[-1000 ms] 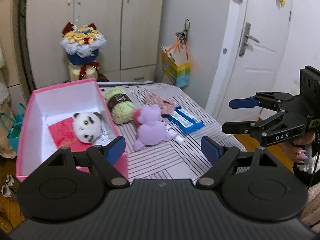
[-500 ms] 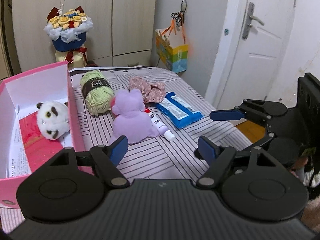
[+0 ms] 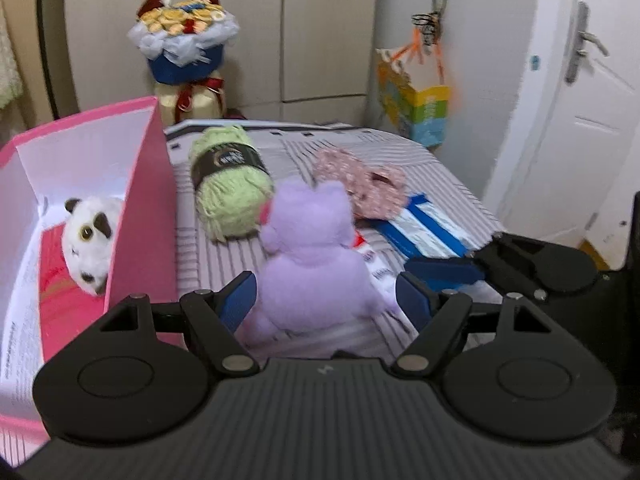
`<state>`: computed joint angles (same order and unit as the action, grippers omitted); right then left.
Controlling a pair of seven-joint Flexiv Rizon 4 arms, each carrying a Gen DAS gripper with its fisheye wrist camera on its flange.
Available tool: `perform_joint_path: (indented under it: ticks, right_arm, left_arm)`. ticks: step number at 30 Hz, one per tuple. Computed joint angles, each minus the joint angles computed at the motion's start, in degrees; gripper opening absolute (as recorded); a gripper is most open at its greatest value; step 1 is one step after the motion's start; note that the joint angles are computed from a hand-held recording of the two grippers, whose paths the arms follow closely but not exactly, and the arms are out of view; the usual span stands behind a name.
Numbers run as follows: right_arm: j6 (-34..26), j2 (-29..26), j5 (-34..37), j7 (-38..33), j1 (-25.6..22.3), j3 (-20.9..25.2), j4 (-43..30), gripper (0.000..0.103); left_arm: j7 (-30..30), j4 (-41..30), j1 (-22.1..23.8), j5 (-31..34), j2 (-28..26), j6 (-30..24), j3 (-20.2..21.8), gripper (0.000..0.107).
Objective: Organize soft objects
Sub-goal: 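Grasp the lilac plush bunny with the left gripper and lift it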
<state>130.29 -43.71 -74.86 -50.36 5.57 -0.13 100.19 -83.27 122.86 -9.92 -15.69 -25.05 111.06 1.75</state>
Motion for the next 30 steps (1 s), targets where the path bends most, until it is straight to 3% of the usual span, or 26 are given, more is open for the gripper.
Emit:
perform_joint_path:
  ticks: [1, 3, 8, 10, 14, 18, 23, 30]
  right_arm:
    - [-0.5, -0.3, -0.8, 1.6, 0.1, 0.0, -0.8, 0.084]
    - [-1.6, -0.7, -0.4, 2.5, 0.8, -0.1, -1.5, 0.084]
    - [-4.1, -1.4, -0.3, 2.7, 1.7, 0.2, -2.4, 0.084]
    - [-5.1, -1.1, 0.7, 0.8, 2.1, 0.3, -1.9, 0.084]
    - [-6.4, -0.6, 3.3, -4.3, 2.4, 1.4, -0.4, 0.083]
    - [-8.8, 0.4, 8.8, -10.2, 3.2, 2.8, 2.0, 0.064]
    - [-9.9, 2.6, 20.8, -18.5, 7.0, 2.0, 6.3, 0.06]
    - [-12.6, 2.9, 20.0, -17.6, -0.3, 10.6, 7.2, 0.059]
  left_arm:
    - [1.2, -1.0, -3.9, -2.7, -1.2, 0.5, 3.6, 0.076]
    - [4.3, -2.3, -7.2, -6.9, -2.9, 0.7, 6.2, 0.076]
    - [1.8, -2.7, 0.6, -1.6, -2.7, -0.9, -0.6, 0.075]
    - [1.1, -2.8, 1.9, -0.6, -2.8, -1.5, -1.6, 0.062]
    - [-2.1, -1.9, 8.9, 4.1, -2.5, -1.1, -7.7, 0.06]
    - [-4.7, -2.0, 12.8, 7.5, -2.7, -1.5, -11.0, 0.058]
    - [-7.6, -1.7, 16.1, 10.4, -2.5, -1.9, -13.9, 0.057]
    - [-9.3, -0.3, 17.1, 13.7, -1.2, -1.2, -14.6, 0.057]
